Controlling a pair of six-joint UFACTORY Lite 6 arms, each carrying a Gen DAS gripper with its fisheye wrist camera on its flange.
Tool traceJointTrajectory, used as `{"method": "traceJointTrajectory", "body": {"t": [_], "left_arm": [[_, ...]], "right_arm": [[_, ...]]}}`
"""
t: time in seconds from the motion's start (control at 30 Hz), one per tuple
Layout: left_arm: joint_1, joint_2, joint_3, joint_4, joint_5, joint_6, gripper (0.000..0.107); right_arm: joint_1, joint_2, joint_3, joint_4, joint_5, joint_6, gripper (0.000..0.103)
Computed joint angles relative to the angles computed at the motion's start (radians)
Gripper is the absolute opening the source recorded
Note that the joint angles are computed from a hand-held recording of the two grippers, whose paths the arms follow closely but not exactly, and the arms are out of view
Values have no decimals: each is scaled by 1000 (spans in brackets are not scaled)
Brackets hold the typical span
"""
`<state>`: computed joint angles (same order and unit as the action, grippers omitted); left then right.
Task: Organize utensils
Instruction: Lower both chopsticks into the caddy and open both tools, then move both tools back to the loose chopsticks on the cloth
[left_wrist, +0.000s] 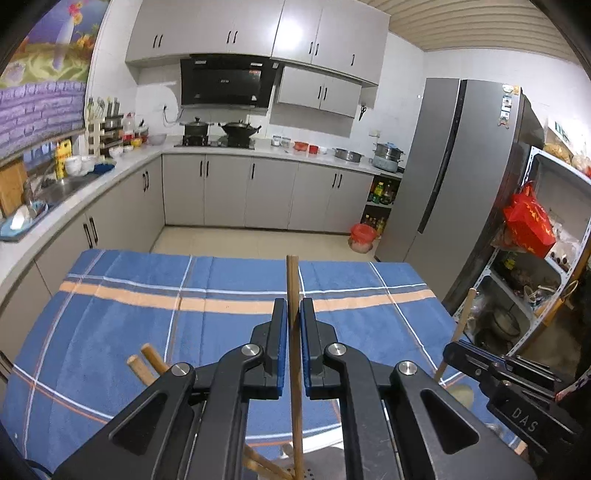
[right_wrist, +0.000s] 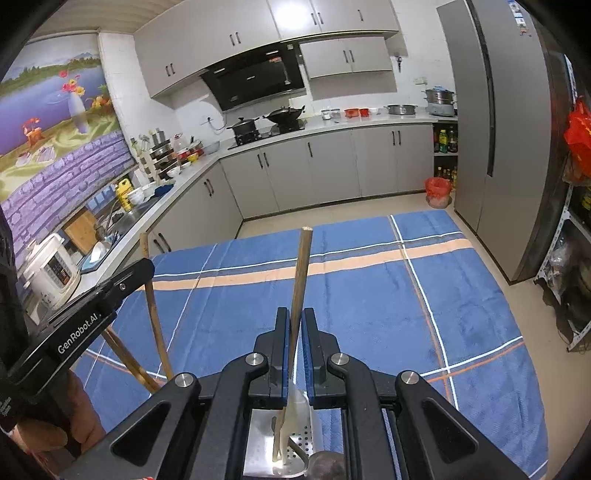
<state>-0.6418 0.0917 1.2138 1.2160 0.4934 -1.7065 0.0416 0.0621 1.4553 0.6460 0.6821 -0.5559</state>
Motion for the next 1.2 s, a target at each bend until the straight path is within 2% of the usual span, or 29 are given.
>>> {"method": "traceJointTrajectory", "body": {"t": [0.07,0.1,0.13,0.17,0.2,0.23,0.37,0.47,0.53,0.63,0.73,0.8,0.83,0.87,0.93,1.0,1.03,1.1,1.2], "left_arm": [[6,-18,-14,-38,-14,22,9],[5,-31,-20,-54,-9,31,14],[0,-43,-25,-65,-3,37,18],[-9,-63,-30,-74,9,42,26],[-21,-93,-40,-79,24,41,33],[-33,-110,-46,-76,38,33,36],[-120,-225,-56,-105,160,60,41],[-235,-344,-85,-130,287,67,47],[-330,-414,-120,-126,378,38,51],[-536,-510,-205,-140,542,-56,55],[-697,-535,-285,-175,632,-158,55],[-775,-528,-368,-218,610,-240,55],[-796,-516,-402,-235,586,-271,55],[-810,-493,-436,-255,545,-300,55],[-818,-420,-492,-266,430,-344,52],[-785,-345,-514,-283,313,-337,40],[-753,-320,-537,-290,220,-335,38],[-711,-274,-559,-278,101,-363,30],[-687,-179,-545,-228,11,-413,24]], "right_arm": [[16,-8,2,-22,-4,8,10],[20,-22,-8,-27,-7,2,12],[20,-37,-17,-28,-9,-4,20],[19,-46,-19,-26,-8,-8,29],[13,-63,-23,-18,-4,-17,32],[2,-85,-28,-10,2,-27,34],[-70,-167,-35,37,69,-70,35],[-177,-273,-73,93,163,-129,45],[-297,-375,-161,147,258,-211,51],[-477,-498,-327,172,421,-338,51],[-591,-589,-530,127,522,-444,51],[-619,-623,-638,94,559,-480,51],[-616,-637,-679,83,563,-492,45],[-600,-666,-732,65,554,-501,39],[-530,-724,-825,26,501,-490,35],[-496,-765,-890,5,466,-493,33],[-464,-787,-917,-10,441,-477,33],[-403,-787,-932,-31,393,-443,33],[-363,-823,-978,-59,356,-419,33]]}}
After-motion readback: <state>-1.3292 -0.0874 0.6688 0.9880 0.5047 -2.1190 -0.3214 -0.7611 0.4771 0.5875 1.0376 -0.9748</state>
